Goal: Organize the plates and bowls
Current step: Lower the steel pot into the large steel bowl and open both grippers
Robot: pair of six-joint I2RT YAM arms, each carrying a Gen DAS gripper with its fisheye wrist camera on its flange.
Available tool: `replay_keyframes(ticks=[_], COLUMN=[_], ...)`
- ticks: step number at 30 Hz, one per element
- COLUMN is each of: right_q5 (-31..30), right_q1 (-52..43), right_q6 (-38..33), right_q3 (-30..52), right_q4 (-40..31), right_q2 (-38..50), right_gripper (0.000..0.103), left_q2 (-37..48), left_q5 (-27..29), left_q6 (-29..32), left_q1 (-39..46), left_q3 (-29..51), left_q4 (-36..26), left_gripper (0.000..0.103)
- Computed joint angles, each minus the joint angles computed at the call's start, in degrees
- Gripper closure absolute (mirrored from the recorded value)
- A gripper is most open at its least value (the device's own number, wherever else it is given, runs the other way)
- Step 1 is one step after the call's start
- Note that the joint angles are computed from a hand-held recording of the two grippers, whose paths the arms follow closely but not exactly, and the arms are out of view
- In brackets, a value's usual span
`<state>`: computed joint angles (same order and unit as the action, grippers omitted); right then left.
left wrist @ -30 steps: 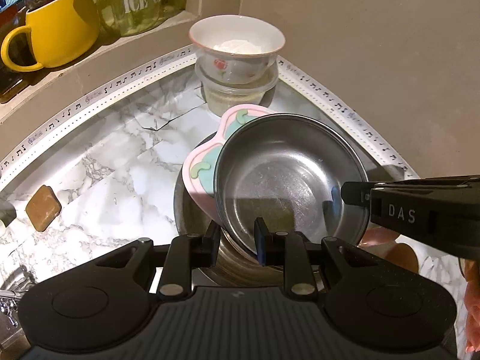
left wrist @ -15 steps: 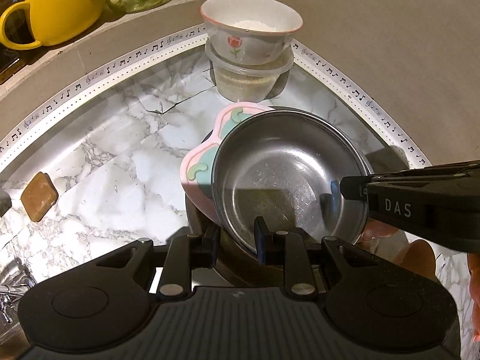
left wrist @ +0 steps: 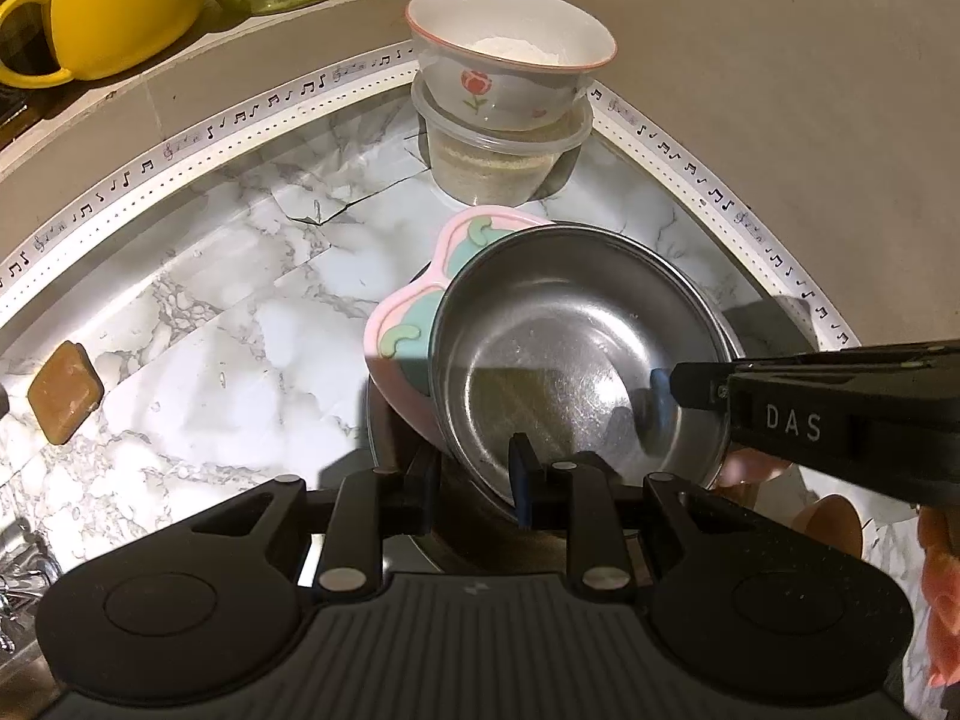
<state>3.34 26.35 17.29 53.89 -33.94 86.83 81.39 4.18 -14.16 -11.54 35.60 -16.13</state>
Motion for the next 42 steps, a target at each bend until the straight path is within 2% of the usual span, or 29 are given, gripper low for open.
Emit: replay_keyframes(ticks=[6,25,26,28,29,30,35,42], right_q5=[0.66,0.39,0.44,0.36,0.26,0.18,-0.27,-1.3], right_q1=[0.46,-0.77,-0.75,-0.8,-0.81,-0.85,-0.75,0.14], right_q6=[0.05,-0.77,-0.83,-1.1,-1.13,-1.23,-1.13,-0.76], right_q3=[-0.41,-2.64,-2.81,-3.22,-3.36,-3.55,-4.37,-5.45], right_q4=[0.49,-1.11,-1.4,-1.88,-2.12,-2.46,-4.09,-8.08], right_q2=[-0.78,-6.28,-6.85,-8.09,-8.6,-9.27,-12.63,-19.35], right_gripper=[0.083,0.079,0.079,0.078,0.078,0.078,0.076,0.071], left_q2=[-2.25,-5.85,-6.25,-7.19,-7.83,-8.42,-11.17,-19.0], left_q5=[-0.71,-1.77,-1.91,-2.75,-3.06,-3.35,-3.29,-2.2], left_q6=[0.78,1.37,1.32,1.12,1.18,1.47,2.21,3.54], left_q1=[-0.09,0.06,0.12,0.14,0.2,0.33,1.13,0.02], left_q3=[-0.79,-1.1,-1.21,-1.38,-1.65,-2.0,-2.86,-3.31], left_q4=[0.61,-1.94,-2.08,-2.84,-3.06,-2.97,-4.1,-9.61], left_gripper=[0.075,0.074,0.072,0.06,0.051,0.049,0.049,0.049])
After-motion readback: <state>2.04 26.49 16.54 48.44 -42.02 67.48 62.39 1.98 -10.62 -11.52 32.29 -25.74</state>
